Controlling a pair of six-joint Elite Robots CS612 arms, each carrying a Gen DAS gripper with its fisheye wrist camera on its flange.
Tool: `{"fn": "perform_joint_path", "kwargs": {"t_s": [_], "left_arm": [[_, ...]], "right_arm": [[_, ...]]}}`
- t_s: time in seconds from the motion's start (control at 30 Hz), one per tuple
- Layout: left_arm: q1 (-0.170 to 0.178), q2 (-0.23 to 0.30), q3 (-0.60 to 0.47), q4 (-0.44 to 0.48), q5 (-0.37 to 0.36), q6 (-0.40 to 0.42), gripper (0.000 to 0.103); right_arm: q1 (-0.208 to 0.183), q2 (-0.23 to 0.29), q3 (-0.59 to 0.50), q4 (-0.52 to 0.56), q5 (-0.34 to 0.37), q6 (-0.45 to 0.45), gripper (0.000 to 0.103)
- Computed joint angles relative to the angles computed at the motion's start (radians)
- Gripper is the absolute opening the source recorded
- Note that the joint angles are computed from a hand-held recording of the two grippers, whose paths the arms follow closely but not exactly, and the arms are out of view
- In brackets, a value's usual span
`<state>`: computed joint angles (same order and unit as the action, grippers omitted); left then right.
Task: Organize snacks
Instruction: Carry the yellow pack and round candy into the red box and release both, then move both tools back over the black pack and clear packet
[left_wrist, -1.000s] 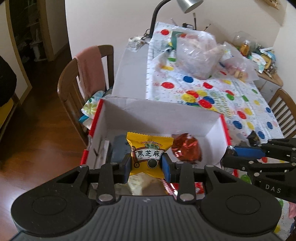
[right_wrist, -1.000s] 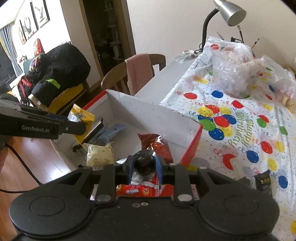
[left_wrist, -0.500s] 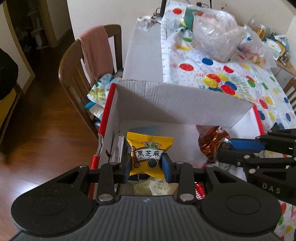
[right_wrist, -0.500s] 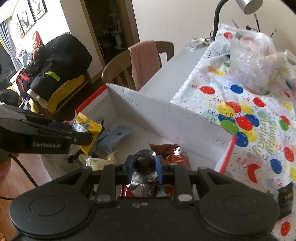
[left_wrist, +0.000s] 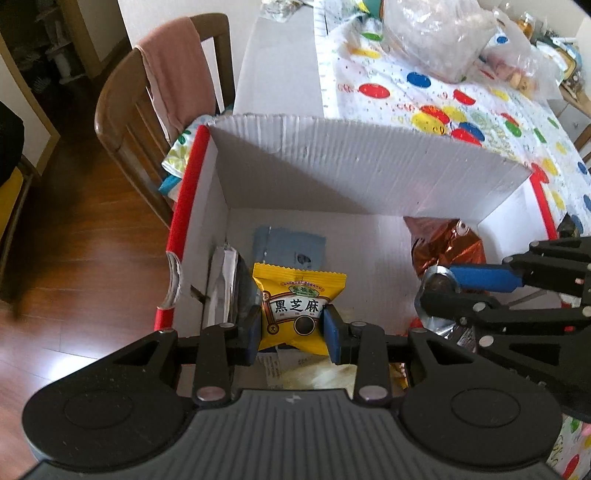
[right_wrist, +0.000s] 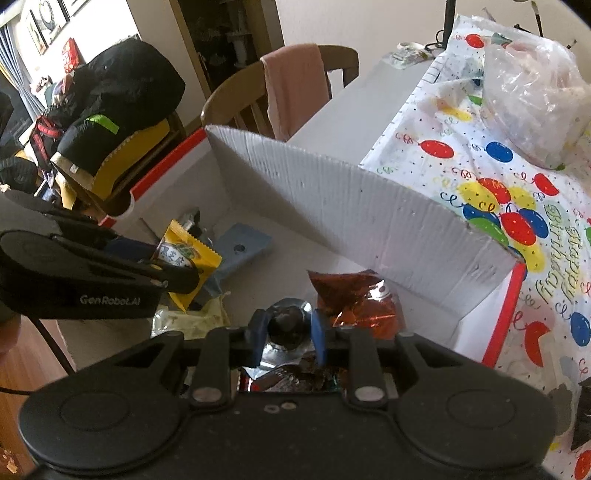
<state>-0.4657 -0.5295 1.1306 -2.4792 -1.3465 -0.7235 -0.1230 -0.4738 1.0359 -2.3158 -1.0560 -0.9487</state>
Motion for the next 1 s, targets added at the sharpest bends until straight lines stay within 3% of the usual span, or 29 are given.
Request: {"fn": "perform_joint_path", "kwargs": {"t_s": [0.43,0.77,1.0], "left_arm": [[-0.008,-0.012,0.027,-0.028,0.010,0.001,0.036],[-0.026,-0.056,0.095,-0.115,0.061,-0.009,0.055],[-0.046,-0.082,0.131,-0.169,0.121,-0.013,0.063]], "right_arm": [[-0.003,-0.007,0.007,0.000,-0.005,0.029,0.038],[-0.019,-0.045,0.060,-0.038,0.045,0.028,0.048],[-0.039,-0.073,0.100,-0.076,0.099,0.042,0.064]]}}
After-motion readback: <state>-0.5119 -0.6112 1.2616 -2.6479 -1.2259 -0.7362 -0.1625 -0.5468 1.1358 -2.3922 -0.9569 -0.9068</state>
